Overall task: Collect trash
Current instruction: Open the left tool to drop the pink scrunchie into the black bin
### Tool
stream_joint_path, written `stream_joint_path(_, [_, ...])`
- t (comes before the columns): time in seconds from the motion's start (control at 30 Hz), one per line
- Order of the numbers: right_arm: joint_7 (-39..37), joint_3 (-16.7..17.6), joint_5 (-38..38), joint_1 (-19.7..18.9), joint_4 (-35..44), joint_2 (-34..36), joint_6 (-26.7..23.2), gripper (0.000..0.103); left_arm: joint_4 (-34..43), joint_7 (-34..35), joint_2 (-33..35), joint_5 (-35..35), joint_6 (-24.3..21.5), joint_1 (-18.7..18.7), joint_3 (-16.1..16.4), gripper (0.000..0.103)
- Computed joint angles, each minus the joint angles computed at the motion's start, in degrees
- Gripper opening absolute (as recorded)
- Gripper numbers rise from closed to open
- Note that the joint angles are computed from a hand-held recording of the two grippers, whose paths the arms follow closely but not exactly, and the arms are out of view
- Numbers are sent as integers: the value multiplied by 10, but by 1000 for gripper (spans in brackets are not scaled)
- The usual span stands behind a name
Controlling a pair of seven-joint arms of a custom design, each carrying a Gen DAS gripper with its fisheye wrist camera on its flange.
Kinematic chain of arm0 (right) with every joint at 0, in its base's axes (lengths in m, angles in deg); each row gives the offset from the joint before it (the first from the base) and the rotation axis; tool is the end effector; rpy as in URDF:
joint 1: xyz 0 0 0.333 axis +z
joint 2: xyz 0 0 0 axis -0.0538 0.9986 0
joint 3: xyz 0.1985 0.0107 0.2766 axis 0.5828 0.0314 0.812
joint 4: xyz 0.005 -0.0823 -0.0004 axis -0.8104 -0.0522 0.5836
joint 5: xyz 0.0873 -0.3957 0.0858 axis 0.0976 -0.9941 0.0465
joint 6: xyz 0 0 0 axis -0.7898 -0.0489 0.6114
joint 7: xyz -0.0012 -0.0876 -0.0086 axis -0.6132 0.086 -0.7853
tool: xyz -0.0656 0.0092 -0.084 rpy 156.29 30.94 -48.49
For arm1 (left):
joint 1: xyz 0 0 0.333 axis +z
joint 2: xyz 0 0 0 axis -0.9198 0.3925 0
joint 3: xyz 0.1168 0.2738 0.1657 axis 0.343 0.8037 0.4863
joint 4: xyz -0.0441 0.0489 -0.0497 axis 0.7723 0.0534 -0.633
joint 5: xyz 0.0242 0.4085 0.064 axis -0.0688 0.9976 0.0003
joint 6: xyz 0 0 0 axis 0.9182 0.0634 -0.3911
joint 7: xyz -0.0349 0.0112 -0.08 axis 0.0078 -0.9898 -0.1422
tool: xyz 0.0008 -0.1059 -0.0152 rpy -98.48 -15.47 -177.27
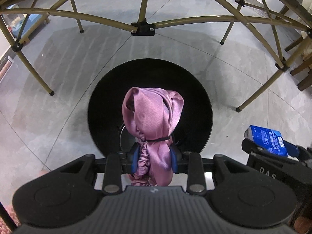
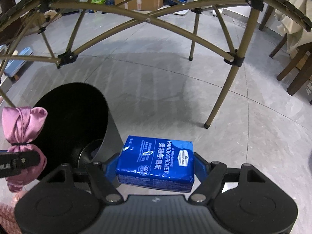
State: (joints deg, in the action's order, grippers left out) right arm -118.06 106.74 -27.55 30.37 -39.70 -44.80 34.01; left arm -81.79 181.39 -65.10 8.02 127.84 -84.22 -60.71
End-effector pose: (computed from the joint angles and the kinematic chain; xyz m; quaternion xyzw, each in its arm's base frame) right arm 0.3455 0.3798 0.4648 -0.3972 0.8816 -0.2316 0.1071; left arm 0.4896 -0.3061 0.5004 -0.4480 0.8755 -0.1721 0.0563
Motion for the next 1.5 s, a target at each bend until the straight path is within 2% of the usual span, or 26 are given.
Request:
stream_joint_path(0.37, [15, -7, -7, -20, -26, -25, 6, 75, 55, -67, 52, 26, -7, -2, -6, 31])
stream_joint_path(0.87, [32, 4, -12, -26, -37, -39, 4, 75, 61, -80, 67, 43, 2, -5, -9, 31])
stream_joint_path(1.13, [27, 5, -19, -26, -32, -36, 4, 75, 63, -77, 70, 42, 0, -5, -9, 36])
stream_joint_path(1.17, [27, 5, -19, -26, -32, -36, 4, 75, 62, -77, 69, 44, 1, -5, -9, 41])
stream_joint_path(1.23, [28, 5, -19, -26, -32, -36, 2, 75, 59, -80, 66, 52, 7, -6, -9, 61])
stream_joint_path(1.3, [29, 5, -18, -26, -33, -38, 1, 75, 52, -87, 62, 59, 22, -7, -9, 97])
stream_joint_path(1.37, [28, 5, -18, -26, -34, -38, 2, 75, 44, -100, 57, 74, 39, -8, -9, 102])
stream_joint_path(1.5, [27, 5, -18, -26, -34, -38, 3, 75, 47, -122, 61, 92, 33, -7, -7, 103])
